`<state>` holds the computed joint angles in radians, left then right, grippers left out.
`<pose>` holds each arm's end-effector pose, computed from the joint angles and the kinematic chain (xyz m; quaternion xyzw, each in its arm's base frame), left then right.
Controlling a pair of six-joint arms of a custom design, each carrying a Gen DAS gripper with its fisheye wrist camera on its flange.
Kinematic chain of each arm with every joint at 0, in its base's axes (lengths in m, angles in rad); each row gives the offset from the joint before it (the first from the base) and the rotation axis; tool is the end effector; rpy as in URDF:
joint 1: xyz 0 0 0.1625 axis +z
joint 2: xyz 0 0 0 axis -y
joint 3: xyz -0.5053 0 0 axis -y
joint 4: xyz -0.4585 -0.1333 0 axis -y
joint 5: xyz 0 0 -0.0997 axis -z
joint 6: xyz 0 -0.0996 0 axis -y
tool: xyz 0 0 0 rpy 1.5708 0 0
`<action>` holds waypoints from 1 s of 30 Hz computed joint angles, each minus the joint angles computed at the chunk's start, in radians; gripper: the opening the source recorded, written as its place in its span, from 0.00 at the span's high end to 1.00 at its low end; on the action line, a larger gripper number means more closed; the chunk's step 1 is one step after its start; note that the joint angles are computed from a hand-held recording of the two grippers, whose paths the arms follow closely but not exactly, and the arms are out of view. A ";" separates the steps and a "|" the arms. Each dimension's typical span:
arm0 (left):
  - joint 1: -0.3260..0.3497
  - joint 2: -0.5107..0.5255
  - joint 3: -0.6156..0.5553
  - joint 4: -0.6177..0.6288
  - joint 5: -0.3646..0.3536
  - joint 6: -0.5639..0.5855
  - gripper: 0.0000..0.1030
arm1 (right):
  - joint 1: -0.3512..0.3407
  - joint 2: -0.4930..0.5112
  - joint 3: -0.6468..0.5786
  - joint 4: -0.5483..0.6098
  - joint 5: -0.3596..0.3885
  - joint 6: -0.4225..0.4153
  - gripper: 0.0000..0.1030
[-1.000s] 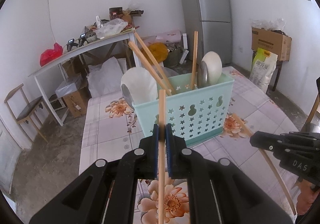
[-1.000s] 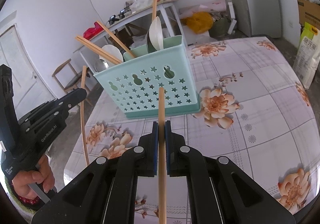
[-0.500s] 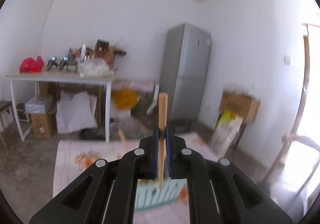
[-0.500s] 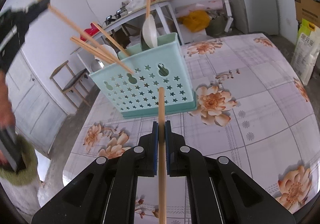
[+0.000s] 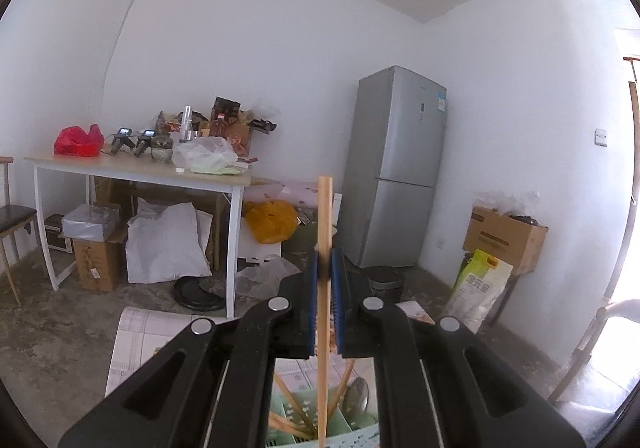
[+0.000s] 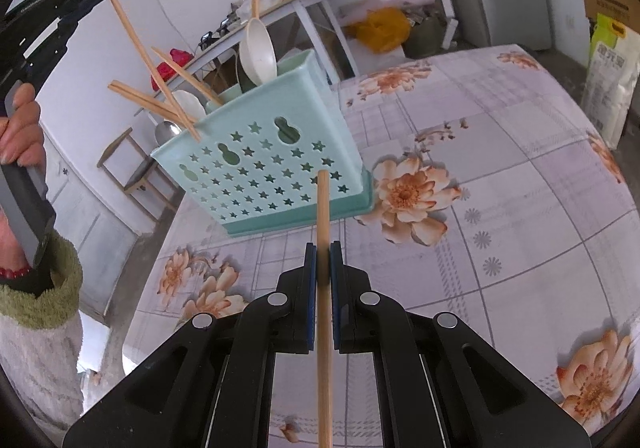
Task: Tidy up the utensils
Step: 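Lower the chopstick into the holder and open the left gripper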
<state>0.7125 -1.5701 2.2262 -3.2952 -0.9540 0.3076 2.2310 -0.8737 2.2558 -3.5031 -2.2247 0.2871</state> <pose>-0.2406 -0.4601 0.4363 0.3224 0.7697 -0.5378 0.1195 0.3866 -0.3793 0.0843 0.0833 -0.9118 0.3699 0.1577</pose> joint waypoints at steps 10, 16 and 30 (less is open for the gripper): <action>0.022 0.074 -0.019 -0.137 -0.016 0.075 0.94 | -0.011 0.003 0.001 -0.004 0.017 0.004 0.95; 0.069 0.081 0.034 -0.062 -0.003 0.034 0.94 | -0.010 -0.004 0.005 0.008 -0.002 0.014 0.95; 0.041 -0.139 0.187 0.038 -0.036 -0.012 0.53 | 0.052 -0.019 -0.061 -0.096 -0.028 -0.132 0.95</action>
<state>0.7530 -1.7094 2.4131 -3.2569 -0.9899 0.2960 2.2829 -0.8923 2.1950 -3.5995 -2.2523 0.1549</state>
